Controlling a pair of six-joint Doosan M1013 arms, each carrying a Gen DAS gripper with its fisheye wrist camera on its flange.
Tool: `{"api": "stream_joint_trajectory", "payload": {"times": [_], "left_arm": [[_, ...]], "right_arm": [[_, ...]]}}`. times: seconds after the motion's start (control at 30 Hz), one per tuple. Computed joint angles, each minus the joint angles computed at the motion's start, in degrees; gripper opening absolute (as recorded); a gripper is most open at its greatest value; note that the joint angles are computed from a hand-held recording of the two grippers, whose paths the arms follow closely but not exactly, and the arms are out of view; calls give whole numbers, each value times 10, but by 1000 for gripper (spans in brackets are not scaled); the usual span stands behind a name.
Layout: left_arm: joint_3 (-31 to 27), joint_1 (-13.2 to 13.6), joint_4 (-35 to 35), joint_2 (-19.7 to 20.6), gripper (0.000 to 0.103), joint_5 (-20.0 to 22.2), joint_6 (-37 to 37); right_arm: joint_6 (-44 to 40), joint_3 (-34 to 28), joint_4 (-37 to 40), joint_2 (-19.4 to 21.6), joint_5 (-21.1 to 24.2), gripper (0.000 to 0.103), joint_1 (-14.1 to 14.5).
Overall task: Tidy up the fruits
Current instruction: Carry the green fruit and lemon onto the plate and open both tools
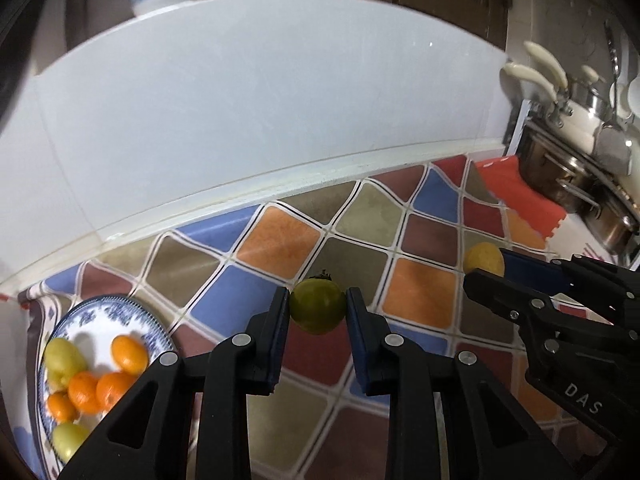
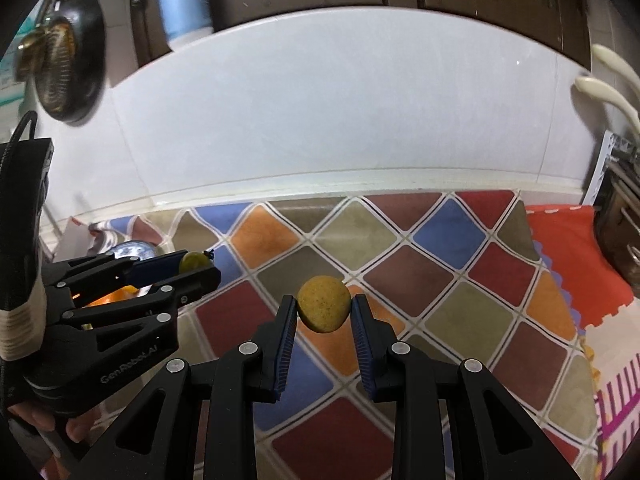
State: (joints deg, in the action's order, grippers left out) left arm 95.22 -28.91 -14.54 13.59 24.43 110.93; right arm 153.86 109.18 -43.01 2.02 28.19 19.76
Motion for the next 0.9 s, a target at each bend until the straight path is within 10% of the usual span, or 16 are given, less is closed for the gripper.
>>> {"api": "stream_joint_trajectory", "payload": {"times": [0.9], "left_arm": [[155, 63, 51, -152, 29, -44, -91]], "right_arm": [[27, 0, -29, -26, 31, 29, 134]]}}
